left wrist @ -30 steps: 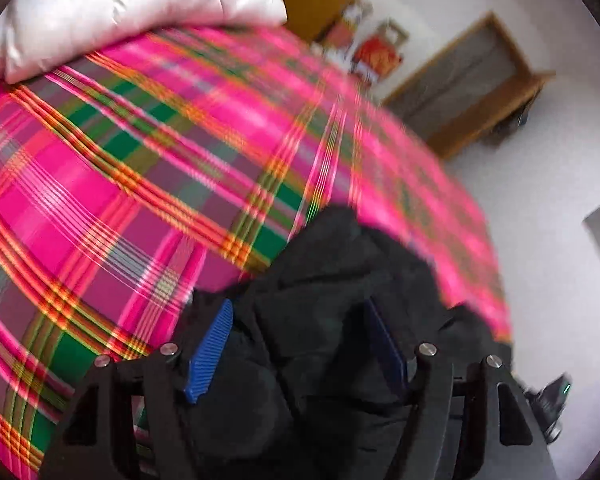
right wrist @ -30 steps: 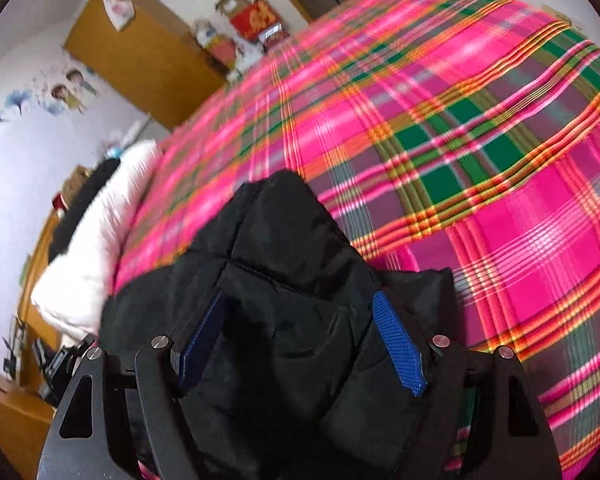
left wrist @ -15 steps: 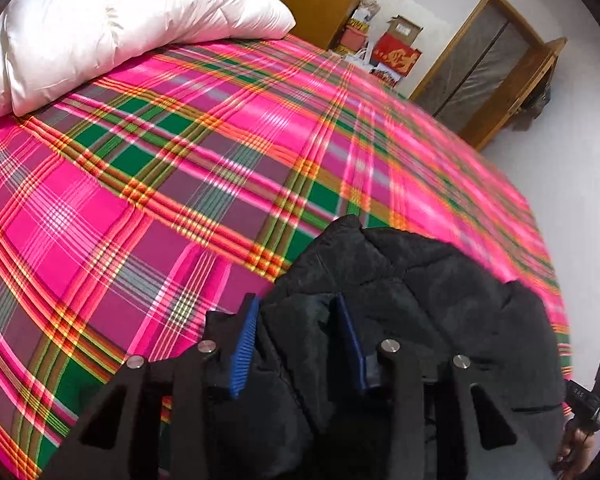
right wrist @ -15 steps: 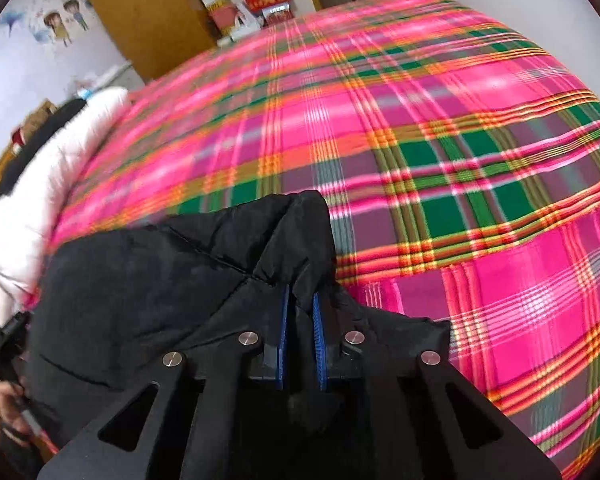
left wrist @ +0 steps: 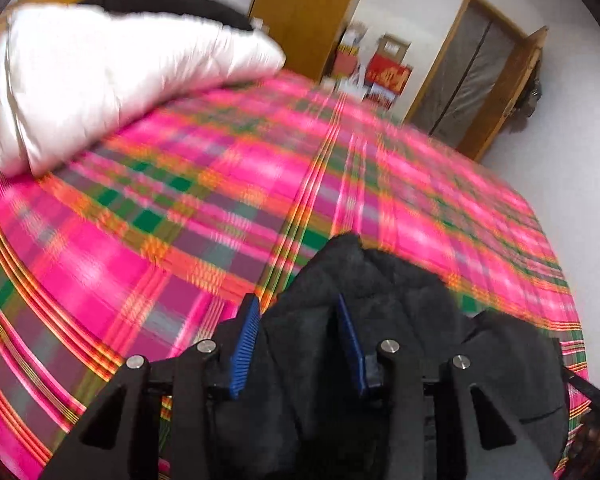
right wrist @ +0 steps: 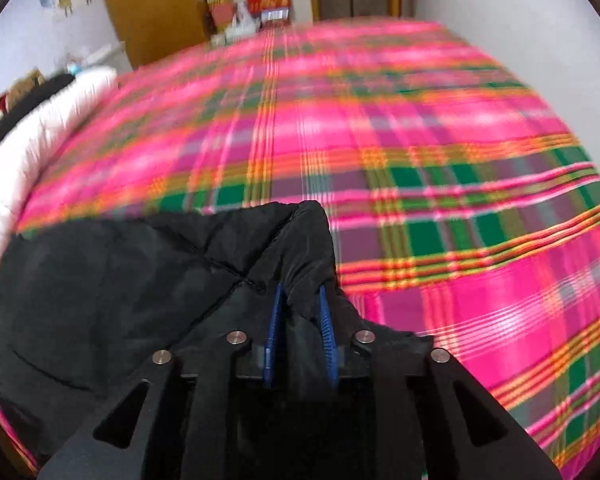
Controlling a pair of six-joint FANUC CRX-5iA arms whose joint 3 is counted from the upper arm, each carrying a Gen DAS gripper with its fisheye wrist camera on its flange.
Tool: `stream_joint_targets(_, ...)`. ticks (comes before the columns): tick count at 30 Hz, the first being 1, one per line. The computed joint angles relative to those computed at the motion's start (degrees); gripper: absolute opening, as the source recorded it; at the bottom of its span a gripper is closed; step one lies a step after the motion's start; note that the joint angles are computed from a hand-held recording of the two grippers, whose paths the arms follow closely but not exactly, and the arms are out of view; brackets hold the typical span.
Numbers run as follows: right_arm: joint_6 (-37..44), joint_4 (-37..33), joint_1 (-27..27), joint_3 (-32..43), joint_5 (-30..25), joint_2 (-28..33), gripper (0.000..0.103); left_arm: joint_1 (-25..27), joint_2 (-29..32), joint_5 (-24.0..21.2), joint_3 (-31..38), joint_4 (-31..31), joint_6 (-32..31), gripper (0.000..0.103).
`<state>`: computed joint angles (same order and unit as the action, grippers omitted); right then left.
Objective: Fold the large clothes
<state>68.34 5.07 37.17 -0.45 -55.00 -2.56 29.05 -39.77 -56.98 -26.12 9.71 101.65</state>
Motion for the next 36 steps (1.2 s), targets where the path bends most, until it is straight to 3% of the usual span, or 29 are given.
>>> stream_joint_targets(4,-1.7,0.4,4.0,-4.1,5.4,-7.0,0.049,-8.0,0.5,3.6,3.7,-2.6,-1.2,0.042)
stream_joint_targets(8,1.9,0.6,9.6,-4.0,6.1,-5.2,0.051,-16.4,5.6,6.4,5.4,-2.4,-5.3,0.042)
stream_joint_targets(11,1.2,3.2,11.3,-3.0,4.0,0.4,0.051,-21.8,11.5,3.1,7.8,-8.4,-2.7,0.042)
stream_joint_targets(15,-0.2,4.8,10.2,-4.1,7.2,3.8,0.054,-22.8,14.0,3.1,6.4,-10.5,-4.6,0.042)
stream_joint_targets(23,-0.1,3.2,9.1,-4.5,8.7,5.5,0.054,-20.5,15.0,6.3,3.5,-6.5,-6.8,0.042)
stream_joint_targets(36,-2.4,5.1,9.7,-7.7,12.2,4.4,0.054,-22.6,15.7,7.5,3.4,-10.2,-2.8,0.043)
